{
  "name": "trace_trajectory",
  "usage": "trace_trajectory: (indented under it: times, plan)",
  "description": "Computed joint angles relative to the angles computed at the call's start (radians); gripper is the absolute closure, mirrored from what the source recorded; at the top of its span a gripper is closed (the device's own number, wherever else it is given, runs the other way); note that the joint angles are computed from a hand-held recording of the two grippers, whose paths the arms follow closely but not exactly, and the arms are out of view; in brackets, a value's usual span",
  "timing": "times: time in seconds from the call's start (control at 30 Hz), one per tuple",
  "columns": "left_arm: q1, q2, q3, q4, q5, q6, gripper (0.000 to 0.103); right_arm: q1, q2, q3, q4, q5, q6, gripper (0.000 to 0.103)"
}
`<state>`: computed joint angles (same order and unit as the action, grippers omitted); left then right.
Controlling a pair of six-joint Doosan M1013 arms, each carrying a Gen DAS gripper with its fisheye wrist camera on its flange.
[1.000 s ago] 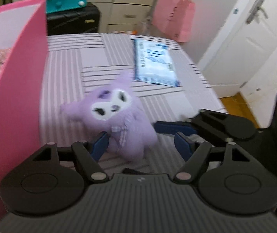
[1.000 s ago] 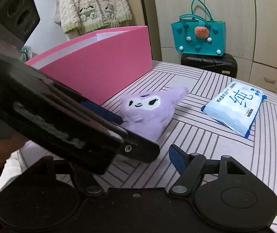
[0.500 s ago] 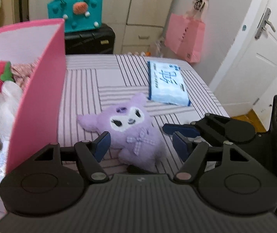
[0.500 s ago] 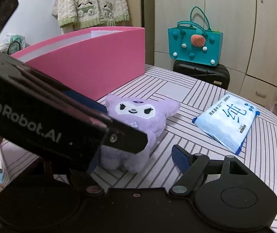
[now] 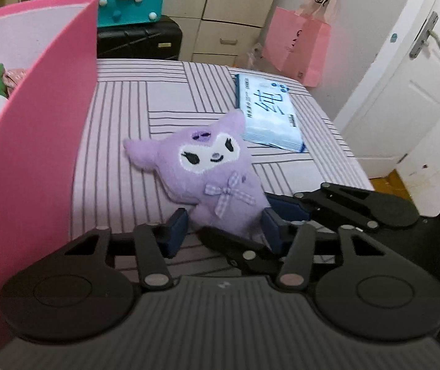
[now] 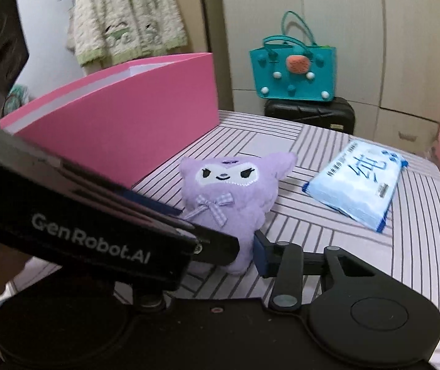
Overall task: Organize soft objects
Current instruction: 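Grasp the purple Kuromi plush with the left gripper, then carry the Kuromi plush into the pink box and open the left gripper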
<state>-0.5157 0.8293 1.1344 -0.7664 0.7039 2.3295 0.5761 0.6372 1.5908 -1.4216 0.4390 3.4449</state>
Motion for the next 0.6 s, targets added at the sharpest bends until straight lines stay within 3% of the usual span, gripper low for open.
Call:
trace_trajectory:
  times: [0.13, 0.37, 0.6]
  plan:
    - [-0.003, -0.017, 0.033, -0.034, -0.029, 0.059, 0.057, 0.011, 0.001, -0.001, 0.007, 0.03, 0.032, 0.054]
    - [0.003, -0.04, 0.065, -0.064, -0.016, 0.106, 0.057, 0.024, -0.011, 0.012, 0.001, 0.037, 0.112, 0.054]
    - [0.01, -0.079, 0.117, -0.098, -0.014, 0.155, 0.057, 0.051, -0.024, 0.013, 0.027, 0.076, 0.087, 0.054]
